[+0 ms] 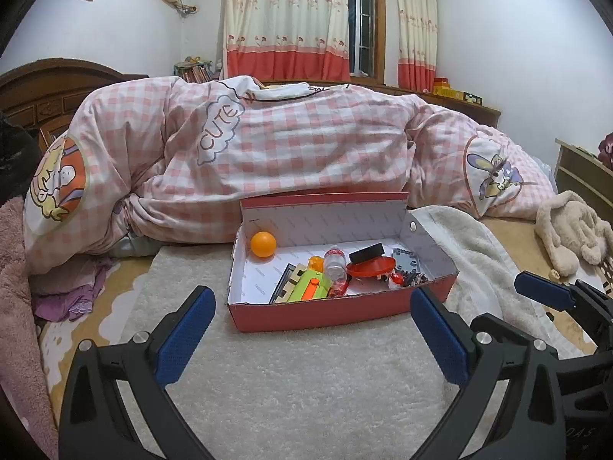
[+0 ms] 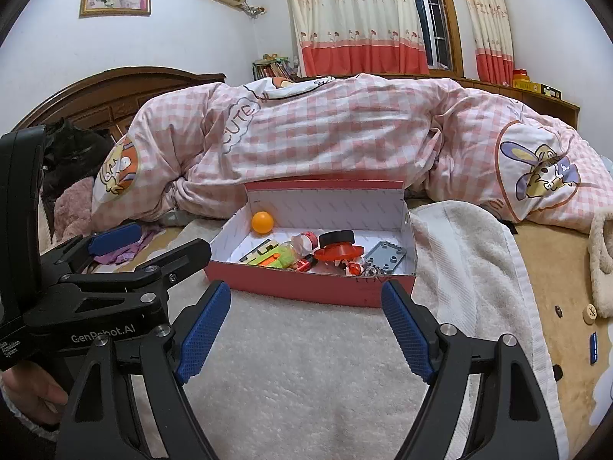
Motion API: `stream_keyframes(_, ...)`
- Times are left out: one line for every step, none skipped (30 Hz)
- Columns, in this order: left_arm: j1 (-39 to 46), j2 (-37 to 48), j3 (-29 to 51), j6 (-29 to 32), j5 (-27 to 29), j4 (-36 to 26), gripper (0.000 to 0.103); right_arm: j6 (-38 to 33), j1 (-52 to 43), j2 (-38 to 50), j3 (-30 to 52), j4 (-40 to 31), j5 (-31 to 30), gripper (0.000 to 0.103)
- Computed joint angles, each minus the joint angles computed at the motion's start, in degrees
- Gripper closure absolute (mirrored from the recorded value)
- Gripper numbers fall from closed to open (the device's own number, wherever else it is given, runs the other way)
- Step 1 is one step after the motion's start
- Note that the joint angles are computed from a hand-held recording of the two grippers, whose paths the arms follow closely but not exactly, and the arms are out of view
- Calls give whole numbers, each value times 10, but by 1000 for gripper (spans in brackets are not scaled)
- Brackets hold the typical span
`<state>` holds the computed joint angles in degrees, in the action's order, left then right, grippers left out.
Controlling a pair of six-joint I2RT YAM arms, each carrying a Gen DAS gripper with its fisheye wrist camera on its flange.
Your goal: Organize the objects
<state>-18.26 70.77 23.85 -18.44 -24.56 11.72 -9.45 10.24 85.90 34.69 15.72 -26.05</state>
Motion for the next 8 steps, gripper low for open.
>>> stream_keyframes(1, 0, 0, -1, 2, -1, 0, 0, 0, 1, 0, 0, 1, 20)
stream_keyframes(2, 2, 1, -2, 3, -1, 0, -2, 0, 3, 2, -1, 0, 20)
stream_keyframes(3, 4, 1, -2, 5, -2, 0, -3, 0, 4, 2, -2, 0, 20)
stream_keyframes(3, 5, 2, -2, 5, -1, 0, -3, 0, 5, 3, -4, 0, 20)
stream_keyframes(3, 6, 1, -2, 4, 0, 0, -5, -1, 6, 4, -5, -1, 20)
stream_keyframes(4, 6, 1, -2, 5, 1, 0, -5, -1, 7, 5, -4, -1, 20)
stream_keyframes(5, 6, 1, -1, 6, 1, 0, -5, -2, 7, 4, -4, -2, 20)
stream_keyframes(4, 7, 1, -1, 5, 1, 0, -4, -1, 7, 5, -5, -1, 20)
